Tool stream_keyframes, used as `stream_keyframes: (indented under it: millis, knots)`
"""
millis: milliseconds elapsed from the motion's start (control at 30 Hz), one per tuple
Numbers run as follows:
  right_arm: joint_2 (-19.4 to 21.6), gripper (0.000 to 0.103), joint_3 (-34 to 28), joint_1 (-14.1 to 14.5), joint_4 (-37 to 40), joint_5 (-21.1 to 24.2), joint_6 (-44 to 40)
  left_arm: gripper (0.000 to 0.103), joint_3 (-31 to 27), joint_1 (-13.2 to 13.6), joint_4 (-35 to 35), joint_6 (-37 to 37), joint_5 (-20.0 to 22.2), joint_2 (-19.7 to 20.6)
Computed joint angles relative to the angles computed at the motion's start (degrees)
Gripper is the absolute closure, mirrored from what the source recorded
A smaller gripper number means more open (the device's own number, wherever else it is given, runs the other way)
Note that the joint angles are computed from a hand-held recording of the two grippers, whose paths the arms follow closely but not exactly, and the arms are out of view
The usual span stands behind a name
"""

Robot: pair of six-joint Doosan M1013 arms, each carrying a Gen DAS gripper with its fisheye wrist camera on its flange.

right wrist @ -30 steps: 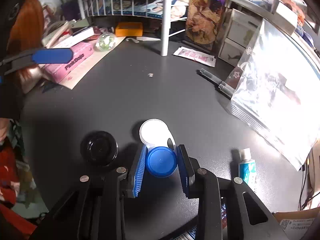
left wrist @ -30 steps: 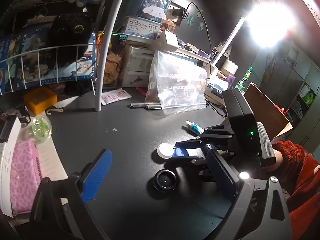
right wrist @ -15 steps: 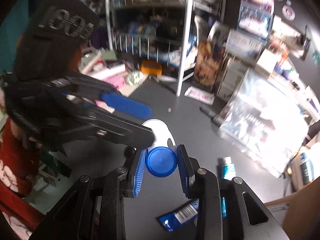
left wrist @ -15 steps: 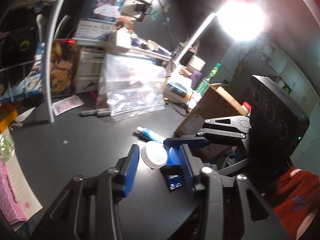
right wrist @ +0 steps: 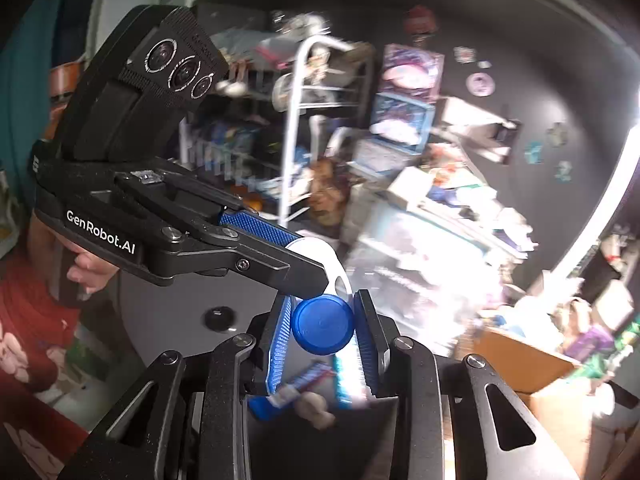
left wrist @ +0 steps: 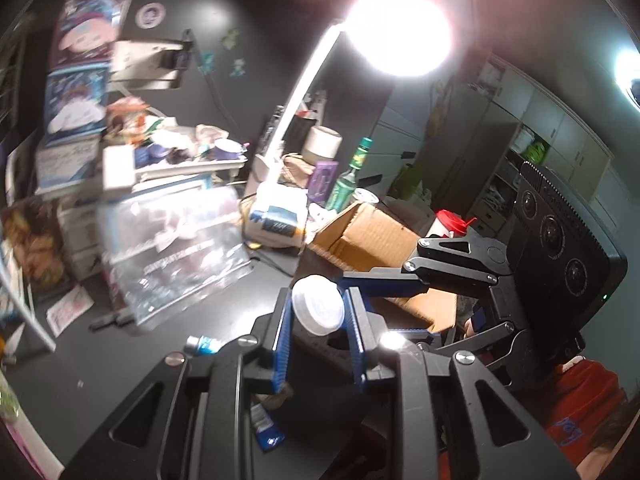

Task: Organize objects
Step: 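Drop the lens case into the box by opening the left gripper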

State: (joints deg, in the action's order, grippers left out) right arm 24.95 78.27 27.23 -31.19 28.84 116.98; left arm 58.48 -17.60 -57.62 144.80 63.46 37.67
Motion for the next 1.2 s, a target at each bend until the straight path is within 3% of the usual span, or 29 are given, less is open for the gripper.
stream_keyframes:
  millis: [100, 267, 500, 633, 767, 833, 933, 967, 1200]
  knots:
    - [-1.61, 0.077, 1.40, -0.62, -4.11, 1.47, 4.58, 0.081, -4.50, -1.76, 2.09, -2.28, 2.28, 1.92]
    - [-3.67, 0.077, 3.24, -2.74, -4.28, 3.81, 7.38, 0.081, -12.75, -4.83, 6.66, -7.32, 6.44, 5.98]
    - [-5.02, 0.077, 5.05, -6.70, 4.67, 6.20, 4.62, 0.080, -28.10, -8.83, 15.98, -16.74, 15.93, 14.10]
    - [-4.81, 0.077, 5.15, -8.65, 11.00, 8.88, 1.80, 0.080, -33.87, -10.49, 20.51, -19.04, 19.65, 17.23]
    - [-4.64, 0.077, 5.28, -9.17, 11.64, 10.99, 1.36, 0.080, -37.48, -11.19, 21.96, -20.12, 21.97, 19.25]
    - [-4.43, 0.076, 4.97, -9.29, 11.61, 12.03, 0.89, 0.077, -36.92, -11.55, 23.24, -19.23, 21.14, 18.94]
    - [-4.03, 0.072, 4.53, -8.93, 9.77, 14.25, 1.73, 0.036, -33.19, -11.75, 24.60, -16.86, 16.85, 16.78]
    - [-3.90, 0.067, 4.37, -8.84, 9.46, 14.78, 1.55, 0.031, -31.07, -11.72, 24.63, -15.32, 14.88, 15.54]
    - [-4.34, 0.064, 4.78, -7.56, 5.41, 14.26, 3.39, 0.022, -20.88, -9.95, 21.46, -10.44, 6.40, 9.23]
